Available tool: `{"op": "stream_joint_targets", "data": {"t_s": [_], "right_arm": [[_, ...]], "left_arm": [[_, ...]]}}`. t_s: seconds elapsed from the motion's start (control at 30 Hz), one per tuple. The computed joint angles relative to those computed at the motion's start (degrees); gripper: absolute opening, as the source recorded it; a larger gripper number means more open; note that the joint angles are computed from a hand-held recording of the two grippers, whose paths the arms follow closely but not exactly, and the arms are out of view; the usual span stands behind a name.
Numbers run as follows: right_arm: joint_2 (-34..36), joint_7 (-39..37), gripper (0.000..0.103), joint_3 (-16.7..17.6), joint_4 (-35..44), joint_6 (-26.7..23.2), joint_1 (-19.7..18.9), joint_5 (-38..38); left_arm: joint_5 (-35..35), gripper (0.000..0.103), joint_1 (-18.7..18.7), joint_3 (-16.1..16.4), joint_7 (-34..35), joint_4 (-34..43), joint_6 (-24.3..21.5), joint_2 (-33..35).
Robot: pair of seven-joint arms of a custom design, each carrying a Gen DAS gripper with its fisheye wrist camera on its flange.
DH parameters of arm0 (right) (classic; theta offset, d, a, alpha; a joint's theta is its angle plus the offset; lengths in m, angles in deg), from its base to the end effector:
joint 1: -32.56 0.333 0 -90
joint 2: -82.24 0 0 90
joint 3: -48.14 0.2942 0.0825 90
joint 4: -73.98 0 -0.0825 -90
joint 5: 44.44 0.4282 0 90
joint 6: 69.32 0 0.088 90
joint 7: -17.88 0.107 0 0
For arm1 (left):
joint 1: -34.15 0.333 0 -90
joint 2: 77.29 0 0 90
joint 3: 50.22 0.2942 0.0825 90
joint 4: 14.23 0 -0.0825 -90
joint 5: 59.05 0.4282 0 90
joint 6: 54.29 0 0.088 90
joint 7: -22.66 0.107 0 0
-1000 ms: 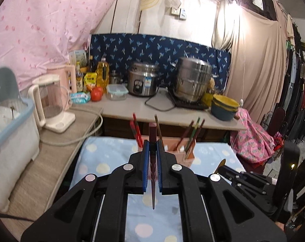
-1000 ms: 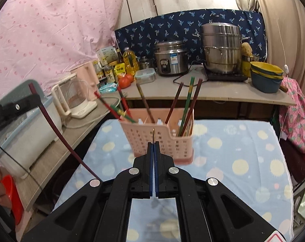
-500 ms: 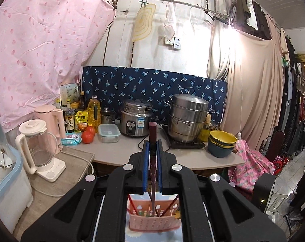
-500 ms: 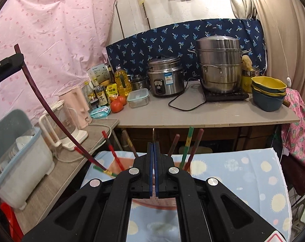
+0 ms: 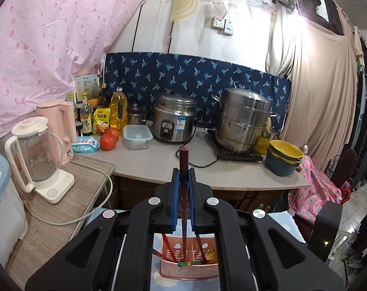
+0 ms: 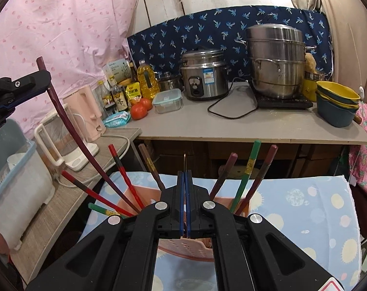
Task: Organize utensils
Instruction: 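Lower both items into the pink holder and open both tools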
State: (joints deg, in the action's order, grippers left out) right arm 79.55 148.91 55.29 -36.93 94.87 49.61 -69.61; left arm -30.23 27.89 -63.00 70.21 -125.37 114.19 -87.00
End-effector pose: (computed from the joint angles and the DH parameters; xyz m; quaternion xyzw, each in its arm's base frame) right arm 0.5712 0.2841 0.5829 -0.6408 0.5972 -0.2478 0.4138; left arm 0.5541 -0.2353 0.6605 -0.5717 0.5966 -0.4661 0.3161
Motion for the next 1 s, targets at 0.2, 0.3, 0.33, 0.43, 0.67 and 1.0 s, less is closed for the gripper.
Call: {"op": "stream_joint_targets", "data": {"t_s": [0.2,0.3,0.33,0.43,0.67,1.0], "right_arm": [[1.93,-2.15,0.002,-0.55,1.14,-1.28,0.79,2.19],[1.83,-0.58,0.004,-0.90,0.64,-1.30,1.10,0.50],[1.70,0.35,0.005,-0.92,0.46,-1.31,1.13,-0.35],[0.98,1.52,0.011,-0.89,-0.57,-0.85,1.04,-0.79],[-2.11,3.23,0.012,0.33,-3.58,-0.64,0.02,-2.74],[-9.98,1.68,0.017,4.22,-11.50,-1.04,-2.56,1.76]], "left_arm": [[-1.36,0.007,-0.58,0.56,1.41,0.10,-0.32,1.73],[-0.28,0.008,-0.29,0.28,0.25,-0.19,-1.07,1.87],[1.03,0.009,0.14,-0.05,-1.37,-0.33,-1.40,1.80],[2.14,0.020,0.35,-0.10,-3.39,-0.83,-1.85,1.57],[2.62,0.020,0.31,-0.13,-3.79,-3.53,-1.76,-0.72],[2.71,0.020,0.32,-1.82,-4.53,-10.45,-4.82,-7.35]]}}
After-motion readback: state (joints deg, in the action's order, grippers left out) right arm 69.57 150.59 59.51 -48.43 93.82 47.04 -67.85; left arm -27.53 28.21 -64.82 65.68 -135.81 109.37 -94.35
